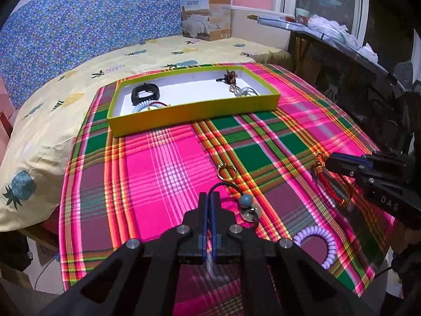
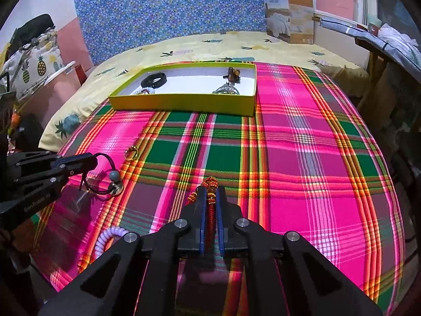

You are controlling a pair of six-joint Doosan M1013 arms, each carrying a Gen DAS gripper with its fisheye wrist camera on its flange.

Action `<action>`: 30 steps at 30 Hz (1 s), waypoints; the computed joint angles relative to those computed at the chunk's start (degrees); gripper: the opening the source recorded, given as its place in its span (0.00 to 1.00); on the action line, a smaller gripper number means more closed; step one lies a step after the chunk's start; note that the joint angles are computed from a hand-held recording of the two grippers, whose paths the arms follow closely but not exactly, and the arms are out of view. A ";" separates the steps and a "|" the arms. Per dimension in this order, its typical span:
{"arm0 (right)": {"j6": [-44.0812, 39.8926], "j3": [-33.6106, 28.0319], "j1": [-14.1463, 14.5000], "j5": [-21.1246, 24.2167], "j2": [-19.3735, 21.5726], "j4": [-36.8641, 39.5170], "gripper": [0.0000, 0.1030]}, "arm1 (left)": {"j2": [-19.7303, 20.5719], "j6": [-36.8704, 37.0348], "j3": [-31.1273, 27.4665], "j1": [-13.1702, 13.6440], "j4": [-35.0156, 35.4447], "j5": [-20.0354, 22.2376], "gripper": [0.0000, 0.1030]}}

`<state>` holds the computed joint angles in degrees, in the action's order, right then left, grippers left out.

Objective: Organize jewelry
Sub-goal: 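Carry both cords into the yellow box and open both tools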

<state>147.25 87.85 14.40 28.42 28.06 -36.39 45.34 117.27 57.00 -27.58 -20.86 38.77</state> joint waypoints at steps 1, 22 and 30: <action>0.17 0.14 -0.02 -0.36 -0.16 -0.13 0.06 | -0.08 0.00 0.03 0.06 -0.19 -0.12 0.02; 0.25 -1.32 -0.46 -2.87 -0.91 -2.71 0.06 | 0.41 1.67 -3.58 0.65 -3.57 -0.28 0.02; -2.91 -4.10 -0.96 -3.36 0.14 -2.08 0.06 | 2.45 0.81 -8.67 0.67 -2.55 0.90 0.02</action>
